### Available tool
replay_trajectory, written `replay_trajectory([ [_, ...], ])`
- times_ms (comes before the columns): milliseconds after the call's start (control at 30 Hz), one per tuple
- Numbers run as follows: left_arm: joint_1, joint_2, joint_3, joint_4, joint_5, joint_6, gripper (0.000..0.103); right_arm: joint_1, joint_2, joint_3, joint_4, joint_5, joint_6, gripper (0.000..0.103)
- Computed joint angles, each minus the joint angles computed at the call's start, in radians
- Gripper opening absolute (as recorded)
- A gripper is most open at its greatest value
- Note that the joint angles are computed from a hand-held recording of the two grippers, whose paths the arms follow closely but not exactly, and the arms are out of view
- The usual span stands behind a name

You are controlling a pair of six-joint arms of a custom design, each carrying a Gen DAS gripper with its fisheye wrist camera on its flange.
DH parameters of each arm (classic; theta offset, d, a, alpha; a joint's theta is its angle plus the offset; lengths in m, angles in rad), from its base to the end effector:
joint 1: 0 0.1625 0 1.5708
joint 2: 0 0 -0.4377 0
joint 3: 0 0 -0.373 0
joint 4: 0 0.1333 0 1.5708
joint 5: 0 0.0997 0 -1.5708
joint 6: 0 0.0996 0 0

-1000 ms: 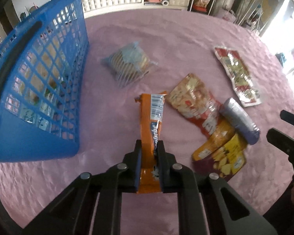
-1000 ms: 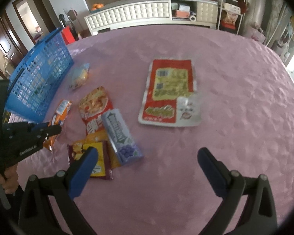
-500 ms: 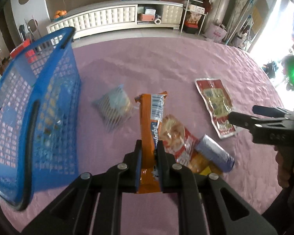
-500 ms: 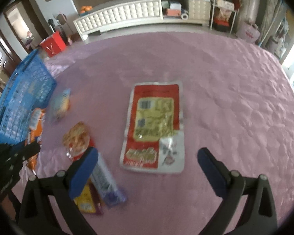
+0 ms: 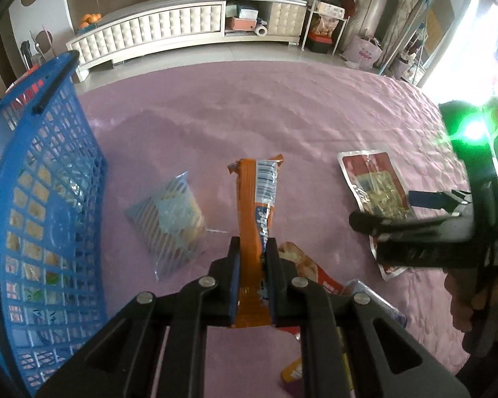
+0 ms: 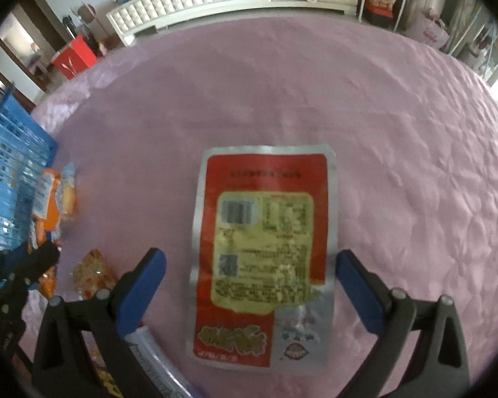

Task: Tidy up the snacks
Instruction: 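Grasp the red-and-white sauce packet with the right gripper while the left gripper holds the orange snack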

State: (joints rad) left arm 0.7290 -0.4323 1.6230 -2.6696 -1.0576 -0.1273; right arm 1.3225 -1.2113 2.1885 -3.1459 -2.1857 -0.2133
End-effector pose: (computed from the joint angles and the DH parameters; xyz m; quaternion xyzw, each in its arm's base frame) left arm -0.3464 -0.5536 -0.0961 0.3488 0.9012 -0.0788 0.2450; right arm -0.0471 -0.4944 0.2519 -0.1051 -0.9091 0.2071 0.3458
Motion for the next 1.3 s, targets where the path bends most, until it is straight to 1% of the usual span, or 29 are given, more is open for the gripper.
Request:
replay_trajectory([
  [67, 0.006, -0.005, 0.005, 0.0, -0.009, 0.0, 0.012, 0.027, 0.045, -0.01, -0.031, -0.09, -0.04, 0.103],
  [100, 0.008, -0.007, 0.009, 0.0, -0.009, 0.0, 0.012, 0.035, 0.061, -0.004, -0.072, -0.109, -0.063, 0.102],
  [133, 0.008, -0.009, 0.013, 0.0, -0.01, -0.002, 0.012, 0.032, 0.056, 0.001, -0.076, -0.101, -0.044, 0.101],
  [200, 0.013, -0.017, 0.023, 0.002, -0.013, -0.002, 0.012, 0.034, 0.058, 0.009, -0.107, -0.107, -0.037, 0.1],
  [233, 0.014, -0.021, 0.026, 0.003, -0.013, -0.002, 0.012, 0.035, 0.057, 0.015, -0.121, -0.104, -0.05, 0.096],
  [267, 0.015, -0.024, 0.03, 0.003, -0.013, -0.001, 0.012, 0.038, 0.054, 0.023, -0.135, -0.102, -0.064, 0.089],
  [300, 0.015, -0.027, 0.033, 0.003, -0.014, -0.003, 0.012, 0.039, 0.047, 0.032, -0.143, -0.1, -0.072, 0.087],
  [333, 0.015, -0.03, 0.036, 0.002, -0.014, -0.006, 0.012, 0.041, 0.039, 0.038, -0.129, -0.103, -0.072, 0.087],
  [400, 0.014, -0.038, 0.046, -0.003, -0.017, -0.01, 0.012, 0.038, 0.035, 0.053, -0.158, -0.096, -0.095, 0.086],
  [533, 0.016, -0.044, 0.056, -0.011, -0.019, -0.003, 0.012, 0.041, 0.031, 0.094, -0.214, -0.09, -0.132, 0.079],
  [567, 0.016, -0.045, 0.056, -0.012, -0.019, -0.002, 0.012, 0.04, 0.022, 0.101, -0.208, -0.085, -0.139, 0.078],
  [833, 0.012, -0.042, 0.056, -0.011, -0.03, -0.002, 0.012, 0.021, 0.016, 0.128, -0.259, -0.05, -0.183, 0.074],
  [967, 0.009, -0.045, 0.061, -0.014, -0.04, -0.003, 0.012, 0.01, -0.004, 0.146, -0.27, -0.032, -0.173, 0.07],
  [1033, 0.004, -0.043, 0.06, -0.02, -0.043, 0.001, 0.012, 0.008, -0.018, 0.144, -0.252, -0.016, -0.155, 0.067],
  [1067, 0.002, -0.044, 0.062, -0.023, -0.044, 0.003, 0.012, 0.004, -0.033, 0.15, -0.251, -0.001, -0.153, 0.062],
  [1100, 0.0, -0.045, 0.064, -0.024, -0.044, 0.002, 0.012, 0.008, -0.053, 0.156, -0.247, 0.016, -0.155, 0.054],
  [1133, -0.002, -0.044, 0.065, -0.022, -0.043, -0.003, 0.012, 0.014, -0.063, 0.16, -0.253, 0.027, -0.154, 0.022],
  [1167, -0.003, -0.044, 0.065, -0.022, -0.046, -0.005, 0.012, 0.02, -0.066, 0.16, -0.255, 0.019, -0.151, 0.023],
  [1200, -0.003, -0.044, 0.067, -0.022, -0.047, -0.01, 0.012, 0.015, -0.071, 0.152, -0.216, 0.021, -0.139, 0.023],
  [1233, -0.004, -0.044, 0.068, -0.022, -0.052, -0.015, 0.012, 0.013, -0.072, 0.148, -0.204, 0.023, -0.15, 0.024],
  [1300, -0.006, -0.05, 0.077, -0.027, -0.055, -0.016, 0.012, 0.005, -0.092, 0.137, -0.148, 0.035, -0.13, 0.024],
])
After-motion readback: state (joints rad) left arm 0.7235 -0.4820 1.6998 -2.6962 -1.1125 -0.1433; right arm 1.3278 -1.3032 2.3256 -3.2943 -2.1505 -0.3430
